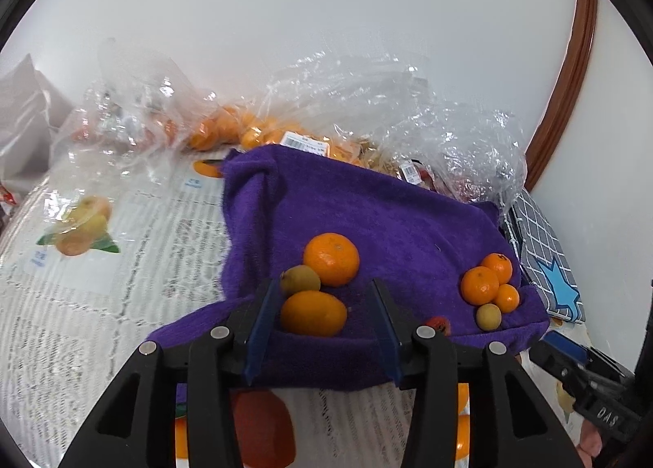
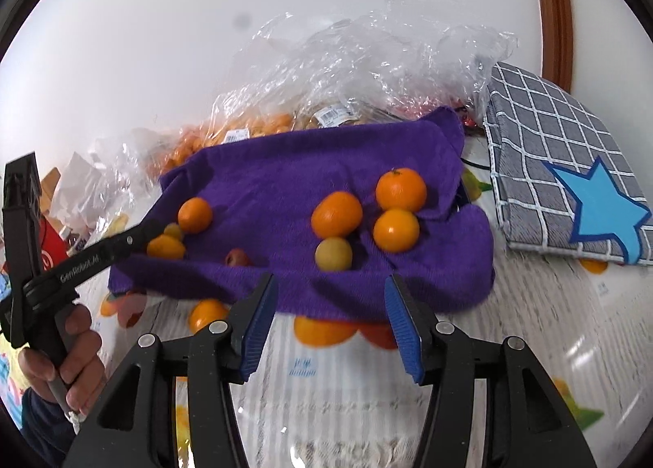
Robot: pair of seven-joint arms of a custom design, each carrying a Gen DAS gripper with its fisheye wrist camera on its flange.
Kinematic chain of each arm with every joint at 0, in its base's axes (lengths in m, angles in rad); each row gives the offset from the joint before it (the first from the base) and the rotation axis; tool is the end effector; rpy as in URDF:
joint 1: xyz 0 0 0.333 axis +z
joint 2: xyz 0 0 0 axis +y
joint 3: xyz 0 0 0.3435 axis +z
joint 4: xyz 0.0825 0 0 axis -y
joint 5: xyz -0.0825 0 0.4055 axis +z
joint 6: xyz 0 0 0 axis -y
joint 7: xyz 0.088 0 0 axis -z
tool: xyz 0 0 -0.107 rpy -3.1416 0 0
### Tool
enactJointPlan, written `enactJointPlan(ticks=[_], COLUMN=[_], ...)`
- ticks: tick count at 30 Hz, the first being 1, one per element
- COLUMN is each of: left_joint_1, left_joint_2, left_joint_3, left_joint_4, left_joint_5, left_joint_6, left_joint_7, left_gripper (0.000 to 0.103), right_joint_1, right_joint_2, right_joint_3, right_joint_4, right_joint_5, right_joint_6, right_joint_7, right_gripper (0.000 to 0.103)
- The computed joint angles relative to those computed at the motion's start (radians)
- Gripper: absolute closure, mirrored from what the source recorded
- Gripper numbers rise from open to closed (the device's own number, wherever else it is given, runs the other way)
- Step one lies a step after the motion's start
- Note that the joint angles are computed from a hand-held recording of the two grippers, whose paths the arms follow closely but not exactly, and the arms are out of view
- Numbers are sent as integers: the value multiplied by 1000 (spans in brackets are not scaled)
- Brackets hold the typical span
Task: Organize fruits
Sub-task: 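Grasp a small orange with the right gripper while the left gripper grasps another orange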
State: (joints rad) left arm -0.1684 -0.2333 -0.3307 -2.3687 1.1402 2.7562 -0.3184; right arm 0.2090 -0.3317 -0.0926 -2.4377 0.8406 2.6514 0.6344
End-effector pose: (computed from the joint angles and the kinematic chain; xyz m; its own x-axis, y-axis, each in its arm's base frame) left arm 0.4273 -0.2830 0.4734 0.2506 -0.9203 0.3004 -0.5558 -0.3909 -0.7337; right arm 0.4828 0.0336 0.4938 0.4513 -0.8711 -0.1938 -0.7041 -0.2142 -0.6770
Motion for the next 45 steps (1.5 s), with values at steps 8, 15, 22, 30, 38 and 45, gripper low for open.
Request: enactJointPlan(ticks=[8, 15, 22, 30, 38, 45], left_joint_1=[-4, 5, 44, 36, -29, -82], left_joint_2=[-93, -150, -166, -122, -59, 23], left_joint_3=[-19, -26, -45, -69, -52, -47], left_joint_4=[-78, -134, -159, -119, -78, -11], left_joint_5=[-39, -120, -153, -141, -194, -278], left_joint_6=[-25, -28, 15, 23, 78, 54], left_joint_7=[0, 14, 13, 97, 247, 357], left_gripper=[57, 56, 56, 56, 56, 56], right_joint_1=[36, 60, 62, 67, 6, -45], right_joint_2=[-102, -123, -82, -88, -69, -21], right_joint_3=[4, 13, 60, 16, -38, -68], right_joint_4=[-93, -121, -115, -108, -90, -50], right_joint_5=[-34, -43, -116, -82, -67, 5], right_joint_6=[-44, -104, -81, -101, -36, -55], right_joint_7=[-36, -48, 14, -24, -105, -139], right_gripper=[49, 49, 55, 63, 63, 63])
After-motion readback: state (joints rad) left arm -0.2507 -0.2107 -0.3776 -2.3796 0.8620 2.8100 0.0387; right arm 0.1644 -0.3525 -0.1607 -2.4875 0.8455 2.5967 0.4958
